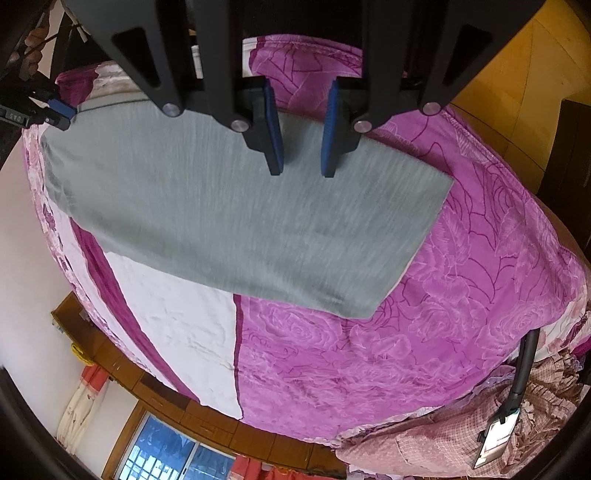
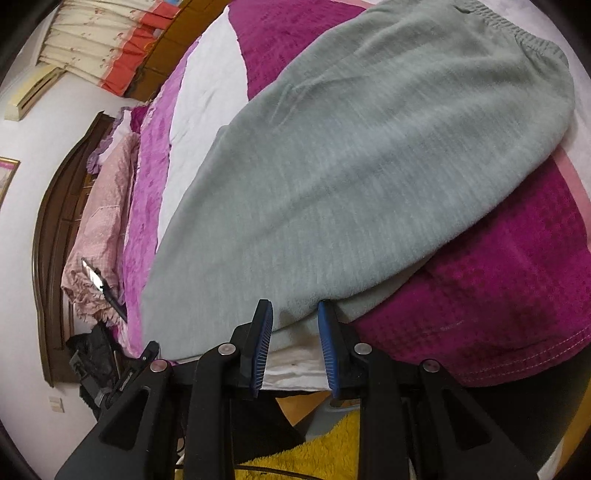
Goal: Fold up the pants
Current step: 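Pinch and release the pants fabric with the right gripper to adjust it, then move the open right gripper toward the elastic waistband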
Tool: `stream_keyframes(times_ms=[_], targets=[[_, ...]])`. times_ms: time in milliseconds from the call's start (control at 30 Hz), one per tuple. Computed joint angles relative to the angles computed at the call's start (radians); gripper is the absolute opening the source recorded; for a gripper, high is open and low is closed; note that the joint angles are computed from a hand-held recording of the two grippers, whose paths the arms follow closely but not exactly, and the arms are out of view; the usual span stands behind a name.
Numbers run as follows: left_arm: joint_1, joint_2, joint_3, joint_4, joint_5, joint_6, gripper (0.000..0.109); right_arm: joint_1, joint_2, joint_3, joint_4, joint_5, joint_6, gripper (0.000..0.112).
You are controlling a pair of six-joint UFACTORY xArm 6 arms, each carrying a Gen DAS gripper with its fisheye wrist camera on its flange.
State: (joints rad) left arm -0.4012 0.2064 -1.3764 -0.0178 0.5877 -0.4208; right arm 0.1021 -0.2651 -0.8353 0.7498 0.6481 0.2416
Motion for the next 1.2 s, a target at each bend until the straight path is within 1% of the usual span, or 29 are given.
stream_keyframes(times_ms=[100,200,233,267,367,467,567,667,733,800,867,933,1000,1033,1067,1100,1200], targets=[[0.000,0.000,0.000,-0.001,0.000,-0.001,0.022,0.016,0.031,-0.014,-0.004,-0.036,0.011,0.019],[-0.001,0.000,-0.001,0.000,0.001,-0.001,0.022,0.023,0.043,-0.010,0.030,-0.068,-0.001,0.019],[-0.001,0.001,-0.001,0.001,0.002,-0.002,0.022,0.026,0.041,-0.008,0.035,-0.077,-0.015,0.016],[-0.001,0.001,-0.002,0.002,0.003,0.000,0.022,0.030,0.031,-0.001,0.044,-0.088,-0.032,0.000],[0.002,0.002,-0.009,0.010,0.012,0.005,0.022,0.024,-0.030,0.034,0.081,-0.090,-0.061,0.000],[0.009,-0.002,-0.008,0.032,0.015,-0.013,0.022,0.012,-0.082,0.069,0.099,-0.065,-0.064,0.000],[0.015,-0.003,-0.014,0.048,0.028,-0.023,0.022,0.008,-0.094,0.087,0.060,-0.035,-0.053,0.000],[0.015,-0.005,-0.020,0.064,0.029,-0.031,0.022,-0.003,-0.070,0.095,0.093,-0.019,-0.092,0.000],[0.012,0.001,-0.038,0.074,0.034,-0.028,0.022,-0.007,-0.048,0.074,0.049,0.007,-0.094,0.000],[0.011,0.012,-0.060,0.083,0.036,-0.021,0.022,-0.006,-0.034,0.037,-0.041,0.063,-0.075,0.000],[0.010,0.033,-0.095,0.100,0.044,-0.022,0.022,-0.009,-0.039,0.000,-0.106,0.126,-0.099,0.000],[0.010,0.056,-0.130,0.117,0.052,-0.026,0.022,-0.015,-0.059,-0.023,-0.155,0.143,-0.117,0.000],[0.010,0.081,-0.166,0.145,0.056,-0.035,0.022,-0.022,-0.077,-0.044,-0.227,0.122,-0.099,0.000],[0.011,0.093,-0.180,0.154,0.057,-0.036,0.022,-0.027,-0.082,-0.054,-0.271,0.094,-0.081,0.000],[0.012,0.107,-0.196,0.162,0.057,-0.035,0.022,-0.038,-0.076,-0.069,-0.314,0.059,-0.064,0.003],[0.014,0.120,-0.211,0.174,0.059,-0.039,0.022,-0.047,-0.066,-0.081,-0.338,0.040,-0.051,0.007],[0.022,0.168,-0.261,0.210,0.075,-0.064,0.022,-0.079,0.016,-0.150,-0.407,-0.027,-0.017,0.010]])
